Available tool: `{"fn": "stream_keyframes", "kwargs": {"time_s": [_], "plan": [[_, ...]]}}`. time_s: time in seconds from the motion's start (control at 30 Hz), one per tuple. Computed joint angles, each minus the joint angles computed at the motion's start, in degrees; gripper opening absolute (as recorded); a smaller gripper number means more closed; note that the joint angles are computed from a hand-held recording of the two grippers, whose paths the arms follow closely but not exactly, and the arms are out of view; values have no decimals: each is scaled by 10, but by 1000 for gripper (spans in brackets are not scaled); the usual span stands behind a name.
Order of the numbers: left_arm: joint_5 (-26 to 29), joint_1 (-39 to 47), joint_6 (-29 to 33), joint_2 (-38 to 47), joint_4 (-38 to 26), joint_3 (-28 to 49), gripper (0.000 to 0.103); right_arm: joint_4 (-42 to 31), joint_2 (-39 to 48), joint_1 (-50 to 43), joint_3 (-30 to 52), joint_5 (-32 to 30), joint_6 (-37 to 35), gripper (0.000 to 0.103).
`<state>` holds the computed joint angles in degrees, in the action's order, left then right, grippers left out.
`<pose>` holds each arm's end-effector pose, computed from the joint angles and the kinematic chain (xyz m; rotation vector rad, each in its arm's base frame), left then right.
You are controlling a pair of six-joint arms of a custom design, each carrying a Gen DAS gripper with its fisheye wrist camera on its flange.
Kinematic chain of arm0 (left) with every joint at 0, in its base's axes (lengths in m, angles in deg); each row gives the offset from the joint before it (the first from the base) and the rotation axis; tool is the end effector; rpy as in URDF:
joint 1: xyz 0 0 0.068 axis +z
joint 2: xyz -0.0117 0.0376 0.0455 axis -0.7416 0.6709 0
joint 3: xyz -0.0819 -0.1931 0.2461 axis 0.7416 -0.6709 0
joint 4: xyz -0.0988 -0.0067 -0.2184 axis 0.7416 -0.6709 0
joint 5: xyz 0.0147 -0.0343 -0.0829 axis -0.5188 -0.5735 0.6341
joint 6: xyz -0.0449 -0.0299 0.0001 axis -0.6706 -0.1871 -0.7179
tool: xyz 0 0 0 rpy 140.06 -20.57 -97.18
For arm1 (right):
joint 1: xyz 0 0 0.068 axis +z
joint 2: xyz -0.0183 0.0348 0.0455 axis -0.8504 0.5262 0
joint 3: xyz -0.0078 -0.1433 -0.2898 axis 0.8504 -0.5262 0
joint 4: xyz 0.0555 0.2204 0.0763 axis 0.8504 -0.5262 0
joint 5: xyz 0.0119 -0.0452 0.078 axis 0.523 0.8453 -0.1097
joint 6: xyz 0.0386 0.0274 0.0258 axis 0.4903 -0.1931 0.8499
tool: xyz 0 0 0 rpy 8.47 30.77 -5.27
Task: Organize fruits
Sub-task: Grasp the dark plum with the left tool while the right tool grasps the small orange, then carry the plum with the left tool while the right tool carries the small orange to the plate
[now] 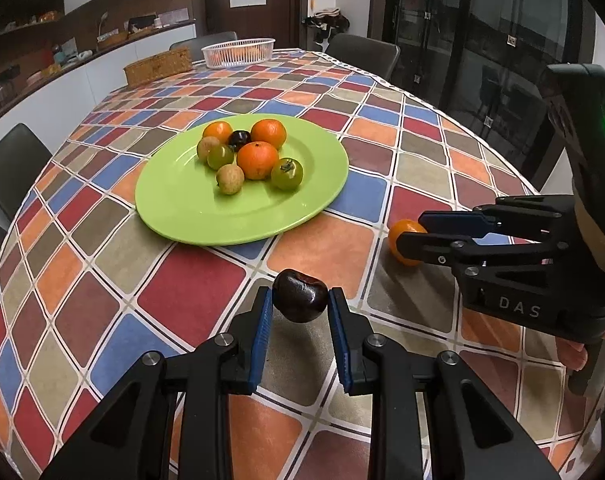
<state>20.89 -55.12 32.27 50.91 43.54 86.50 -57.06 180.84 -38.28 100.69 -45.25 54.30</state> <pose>0.2237 -0.0279 0.1192 0.0830 2.4466 -0.0594 0.3043 0.1198 0.1138 -0.7409 2.3931 0.3796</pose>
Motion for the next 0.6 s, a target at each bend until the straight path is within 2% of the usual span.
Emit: {"fn": "stream_keyframes", "kwargs": {"time_s": [0.6], "plan": [[4, 9, -5, -14, -16, 4, 28, -63, 27, 0, 52, -16, 9, 30]]}}
